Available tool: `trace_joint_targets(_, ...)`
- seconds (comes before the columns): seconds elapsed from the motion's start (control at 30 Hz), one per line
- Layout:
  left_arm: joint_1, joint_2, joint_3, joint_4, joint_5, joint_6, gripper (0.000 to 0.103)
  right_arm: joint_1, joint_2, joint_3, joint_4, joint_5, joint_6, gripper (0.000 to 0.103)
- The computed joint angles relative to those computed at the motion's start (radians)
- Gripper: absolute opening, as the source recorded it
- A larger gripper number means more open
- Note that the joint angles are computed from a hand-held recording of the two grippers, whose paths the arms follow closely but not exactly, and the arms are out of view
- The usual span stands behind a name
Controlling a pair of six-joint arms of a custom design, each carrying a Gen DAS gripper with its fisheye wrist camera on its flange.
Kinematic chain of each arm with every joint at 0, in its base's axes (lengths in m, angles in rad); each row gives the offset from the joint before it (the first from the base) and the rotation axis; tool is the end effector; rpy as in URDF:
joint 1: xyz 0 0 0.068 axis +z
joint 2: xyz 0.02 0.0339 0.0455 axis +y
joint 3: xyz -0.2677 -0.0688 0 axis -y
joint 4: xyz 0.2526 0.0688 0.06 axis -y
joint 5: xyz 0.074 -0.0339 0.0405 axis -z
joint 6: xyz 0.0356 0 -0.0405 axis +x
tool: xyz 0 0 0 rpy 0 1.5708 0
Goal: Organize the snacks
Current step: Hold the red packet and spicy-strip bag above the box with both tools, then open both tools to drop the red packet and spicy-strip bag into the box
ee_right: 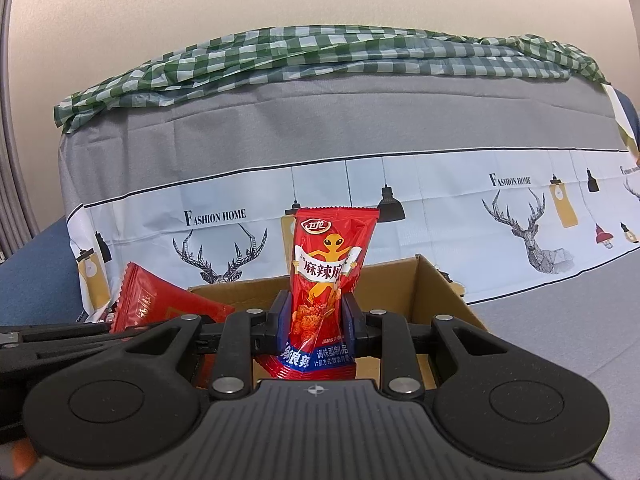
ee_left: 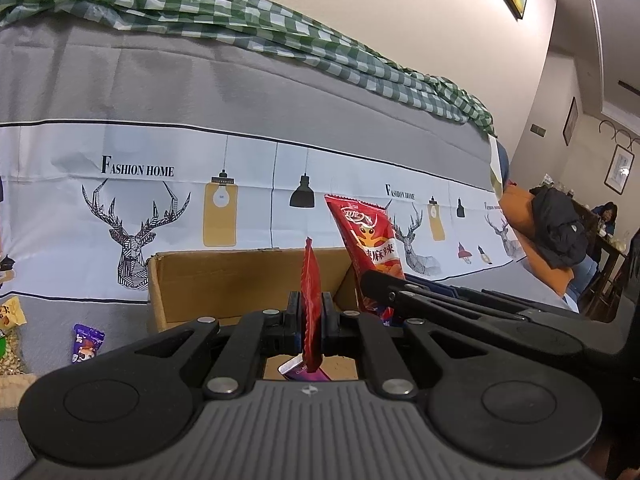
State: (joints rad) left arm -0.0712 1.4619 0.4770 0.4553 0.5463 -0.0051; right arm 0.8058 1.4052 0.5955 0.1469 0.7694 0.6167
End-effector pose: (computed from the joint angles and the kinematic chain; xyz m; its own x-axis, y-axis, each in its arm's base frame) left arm 0.2687 -0.0377 0.1496 -0.5065 0.0318 -0.8617 0.5054 0.8206 -0.2669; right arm 0.2063 0.1791 0.1747 -0.4277 0.1544 -0.8906 0.1335 0.9853 0.1067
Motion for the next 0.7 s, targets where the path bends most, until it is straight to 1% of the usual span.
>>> trace_joint_targets(0.7, -0.008, 0.006, 0.003, 0.001, -0.002, 0.005, 0.008, 0.016, 0.007, 0.004, -0.002, 0.045, 0.016, 0.027)
